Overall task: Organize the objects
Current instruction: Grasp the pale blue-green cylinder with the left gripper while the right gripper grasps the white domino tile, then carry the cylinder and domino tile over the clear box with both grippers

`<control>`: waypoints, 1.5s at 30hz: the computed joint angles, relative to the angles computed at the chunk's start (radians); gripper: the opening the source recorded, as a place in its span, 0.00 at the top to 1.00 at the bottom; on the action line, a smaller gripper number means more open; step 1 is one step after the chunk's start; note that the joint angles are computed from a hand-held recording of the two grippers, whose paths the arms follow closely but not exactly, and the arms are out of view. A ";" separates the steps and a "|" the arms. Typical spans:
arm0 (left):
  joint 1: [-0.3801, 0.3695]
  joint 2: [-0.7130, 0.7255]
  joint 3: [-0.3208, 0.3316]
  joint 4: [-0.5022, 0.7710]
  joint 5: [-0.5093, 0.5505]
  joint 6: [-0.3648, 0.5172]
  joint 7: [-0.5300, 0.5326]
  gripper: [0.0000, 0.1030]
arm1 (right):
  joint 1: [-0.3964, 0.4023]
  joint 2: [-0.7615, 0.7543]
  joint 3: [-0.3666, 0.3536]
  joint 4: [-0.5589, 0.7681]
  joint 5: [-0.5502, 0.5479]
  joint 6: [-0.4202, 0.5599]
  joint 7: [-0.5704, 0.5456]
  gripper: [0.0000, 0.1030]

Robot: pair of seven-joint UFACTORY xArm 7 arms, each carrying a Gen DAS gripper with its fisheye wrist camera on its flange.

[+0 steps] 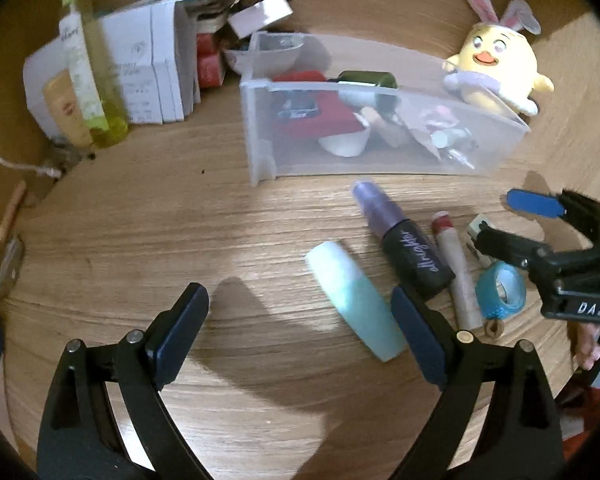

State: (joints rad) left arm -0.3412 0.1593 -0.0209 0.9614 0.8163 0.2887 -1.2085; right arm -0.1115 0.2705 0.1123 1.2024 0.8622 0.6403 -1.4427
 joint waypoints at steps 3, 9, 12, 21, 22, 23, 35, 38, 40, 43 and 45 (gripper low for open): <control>0.002 -0.006 0.006 -0.012 0.007 -0.012 -0.012 0.09 | -0.002 0.003 0.001 -0.002 -0.002 0.001 -0.010 0.25; 0.011 -0.002 -0.006 -0.011 0.030 -0.031 -0.019 0.34 | -0.010 0.005 -0.003 0.009 -0.014 0.068 -0.031 0.52; -0.008 0.011 0.004 0.007 0.070 -0.018 -0.028 0.40 | -0.007 0.022 -0.011 0.032 -0.049 0.108 0.000 0.68; -0.024 0.030 0.021 0.032 0.112 -0.030 -0.018 0.76 | -0.017 0.017 -0.004 0.026 -0.015 0.092 -0.012 0.78; -0.023 0.030 0.022 0.031 0.112 -0.034 -0.021 0.76 | -0.020 0.017 -0.005 0.028 -0.005 0.095 -0.012 0.78; -0.026 0.027 0.026 0.029 0.121 -0.036 -0.033 0.76 | -0.023 0.018 -0.006 0.033 0.001 0.100 -0.009 0.78; -0.006 -0.020 0.012 0.060 0.306 -0.020 -0.214 0.76 | -0.044 0.000 -0.013 0.074 0.107 0.147 -0.033 0.78; 0.002 -0.022 0.004 0.084 0.355 -0.022 -0.259 0.76 | -0.047 -0.014 -0.017 0.076 0.142 0.150 -0.054 0.78; 0.008 -0.021 -0.001 0.099 0.380 -0.026 -0.282 0.76 | -0.047 -0.024 -0.021 0.078 0.164 0.154 -0.067 0.78; 0.013 -0.021 -0.007 0.124 0.416 -0.029 -0.311 0.76 | -0.044 -0.036 -0.026 0.082 0.193 0.153 -0.083 0.78; 0.014 -0.022 -0.010 0.139 0.440 -0.027 -0.327 0.76 | -0.042 -0.041 -0.030 0.087 0.212 0.156 -0.089 0.78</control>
